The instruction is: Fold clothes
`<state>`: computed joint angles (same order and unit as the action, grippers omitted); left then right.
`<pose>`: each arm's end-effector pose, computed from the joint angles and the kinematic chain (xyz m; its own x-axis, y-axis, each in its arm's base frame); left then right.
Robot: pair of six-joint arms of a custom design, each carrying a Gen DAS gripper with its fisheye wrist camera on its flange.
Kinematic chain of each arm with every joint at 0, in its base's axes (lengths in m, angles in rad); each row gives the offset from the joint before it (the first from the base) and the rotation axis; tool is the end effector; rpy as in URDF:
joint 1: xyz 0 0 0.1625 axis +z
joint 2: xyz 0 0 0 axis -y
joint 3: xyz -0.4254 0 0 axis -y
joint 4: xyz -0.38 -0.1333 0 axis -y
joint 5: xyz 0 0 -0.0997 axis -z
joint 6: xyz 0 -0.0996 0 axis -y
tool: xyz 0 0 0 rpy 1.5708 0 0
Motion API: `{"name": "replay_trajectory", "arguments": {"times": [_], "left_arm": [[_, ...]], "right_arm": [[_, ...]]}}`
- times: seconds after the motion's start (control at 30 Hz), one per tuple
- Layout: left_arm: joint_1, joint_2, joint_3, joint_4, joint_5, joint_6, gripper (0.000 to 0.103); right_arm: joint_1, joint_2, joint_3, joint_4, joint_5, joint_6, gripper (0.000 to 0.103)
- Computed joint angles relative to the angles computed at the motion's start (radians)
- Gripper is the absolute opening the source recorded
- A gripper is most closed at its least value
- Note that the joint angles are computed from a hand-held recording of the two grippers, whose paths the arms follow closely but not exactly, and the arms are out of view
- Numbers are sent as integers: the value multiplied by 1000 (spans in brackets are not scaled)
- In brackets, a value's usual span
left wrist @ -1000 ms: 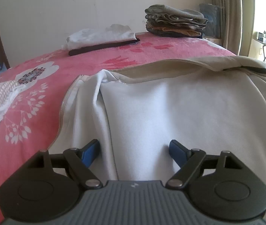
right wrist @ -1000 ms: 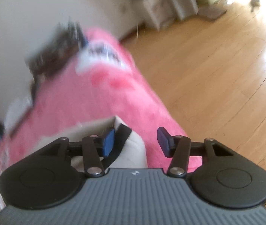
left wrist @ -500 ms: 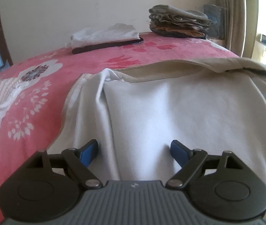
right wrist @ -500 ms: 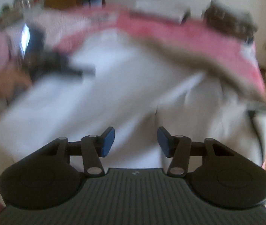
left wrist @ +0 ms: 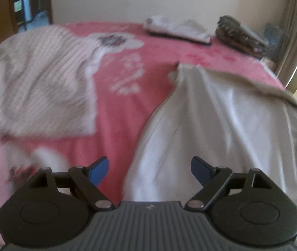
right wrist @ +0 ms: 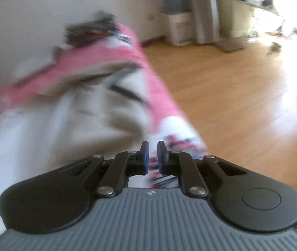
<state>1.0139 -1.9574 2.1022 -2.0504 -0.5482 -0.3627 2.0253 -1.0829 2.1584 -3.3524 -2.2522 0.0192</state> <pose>0.0126 -0.3928 0.4854 -0.7293 -0.2495 -0.6371 0.2572 0.7629 -0.5932 0.2856 -0.4237 0.2098 -0.8835 0.0394 0.4667 -0.3171 0.6830 -0.6580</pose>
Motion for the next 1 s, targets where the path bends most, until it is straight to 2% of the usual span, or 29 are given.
{"name": "replay_trajectory", "arguments": {"times": [0.03, 0.1, 0.17, 0.23, 0.27, 0.3, 0.33, 0.37, 0.4, 0.5, 0.6, 0.67, 0.73, 0.83, 0.9, 0.93, 0.97, 1.0], "left_arm": [[-6, -26, 4, 69, 8, -47, 87], [1, -59, 10, 167, -3, -117, 90], [28, -71, 16, 204, -39, -148, 90], [48, -79, 31, 209, -69, -154, 86], [49, -87, 46, 199, -75, -146, 73], [48, -97, 64, 181, -78, -131, 52], [44, -109, 84, 155, -80, -109, 39], [37, -121, 98, 143, -80, -109, 14], [18, -139, 114, 141, -72, -127, 10], [-79, -197, 170, 120, -20, -133, 9], [-216, -258, 223, 163, 44, -117, 9], [-280, -280, 251, 157, 55, -91, 9], [-314, -287, 277, 123, 50, -56, 9], [-312, -282, 319, -33, 0, 66, 9], [-295, -277, 342, -157, -54, 152, 9], [-280, -273, 347, -211, -97, 181, 10], [-260, -267, 344, -250, -145, 204, 14], [-240, -264, 335, -265, -187, 216, 27]], "right_arm": [[14, 3, 2, -17, 49, -17, 9], [43, 31, -23, -29, 157, -66, 18], [61, 46, -55, 39, 279, -125, 41], [80, 91, -107, 134, 384, -175, 47], [92, 115, -130, 178, 421, -192, 48], [104, 135, -151, 223, 454, -206, 48], [112, 156, -171, 265, 493, -207, 49], [117, 172, -188, 296, 530, -194, 49], [121, 187, -203, 322, 566, -178, 49], [131, 239, -257, 394, 663, -133, 50], [128, 333, -370, 470, 712, -46, 59], [108, 409, -478, 561, 773, 17, 67], [110, 485, -584, 647, 766, 85, 71], [115, 587, -731, 794, 765, 99, 72], [113, 628, -785, 873, 767, 113, 70], [107, 636, -787, 883, 778, 114, 58], [101, 642, -784, 885, 791, 112, 23], [94, 638, -767, 865, 800, 114, 11]]}}
